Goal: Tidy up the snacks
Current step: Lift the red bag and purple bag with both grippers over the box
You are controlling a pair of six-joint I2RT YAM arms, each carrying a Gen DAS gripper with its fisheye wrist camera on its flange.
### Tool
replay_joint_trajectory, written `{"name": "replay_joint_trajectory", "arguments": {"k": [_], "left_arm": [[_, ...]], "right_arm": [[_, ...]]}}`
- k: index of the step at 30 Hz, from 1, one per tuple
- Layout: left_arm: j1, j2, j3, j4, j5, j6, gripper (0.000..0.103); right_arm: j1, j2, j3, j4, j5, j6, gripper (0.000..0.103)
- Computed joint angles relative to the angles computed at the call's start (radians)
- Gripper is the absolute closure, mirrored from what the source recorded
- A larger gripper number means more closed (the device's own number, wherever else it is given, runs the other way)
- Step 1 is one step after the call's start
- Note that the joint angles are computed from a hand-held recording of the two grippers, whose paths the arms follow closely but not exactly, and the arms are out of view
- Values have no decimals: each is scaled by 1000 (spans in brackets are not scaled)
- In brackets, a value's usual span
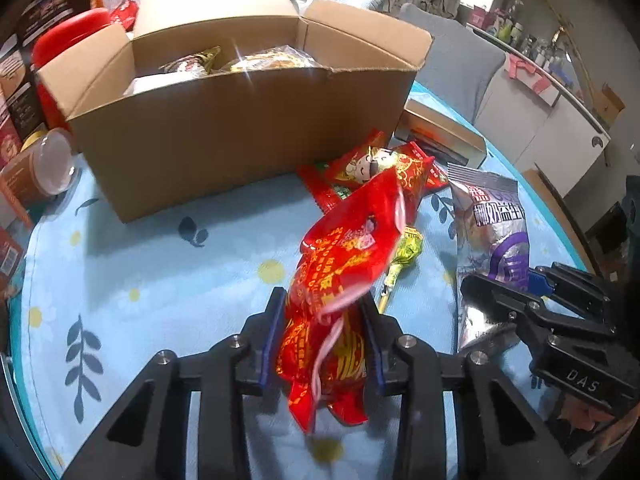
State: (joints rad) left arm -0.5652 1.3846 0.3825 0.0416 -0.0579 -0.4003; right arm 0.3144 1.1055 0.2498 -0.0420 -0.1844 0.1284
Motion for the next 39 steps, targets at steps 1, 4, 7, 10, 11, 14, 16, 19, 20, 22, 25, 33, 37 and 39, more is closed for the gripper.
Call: {"name": "replay_joint_trajectory", "arguments": {"k": [1, 4, 7, 10, 11, 14, 16, 19, 20, 22, 25, 33, 37, 39], "left_arm": [[-4, -18, -6, -7, -9, -5, 68], [-5, -85, -14, -51, -22, -11, 69], [-5, -137, -21, -83, -27, -17, 69], [-9, -165, -28, -108, -38, -25, 69], [-6, -180, -32, -114, -36, -30, 69], [-8, -258, -35, -170, -57, -35, 69], [-9, -300, -29, -205, -70, -37, 69], [0, -365, -11, -257, -82, -30, 69], [5, -388, -3, -275, -81, -25, 69], [13, -427, 16, -308, -83, -12, 69], [21, -465, 45, -341, -96, 7, 69], [61, -462, 145, -325, -94, 63, 69], [100, -432, 197, -297, -80, 96, 69], [118, -412, 221, -278, -69, 110, 69]], "right_arm": [[-8, -14, -2, -9, -20, -2, 72], [-8, -53, -4, -36, -69, 2, 72], [15, -70, -2, -47, -102, 12, 72], [63, -51, 3, -30, -100, 35, 72], [78, -40, 6, -26, -96, 39, 72], [114, -16, 22, -17, -97, 53, 72], [127, -14, 32, -18, -106, 58, 72], [155, -18, 57, -26, -99, 65, 72], [157, -25, 66, -35, -99, 66, 72], [151, -37, 88, -50, -114, 65, 72], [136, -58, 114, -71, -129, 45, 72], [130, -44, 256, -112, -114, 3, 72], [116, -25, 319, -123, -105, -27, 72], [101, -2, 357, -129, -116, -41, 72]]}}
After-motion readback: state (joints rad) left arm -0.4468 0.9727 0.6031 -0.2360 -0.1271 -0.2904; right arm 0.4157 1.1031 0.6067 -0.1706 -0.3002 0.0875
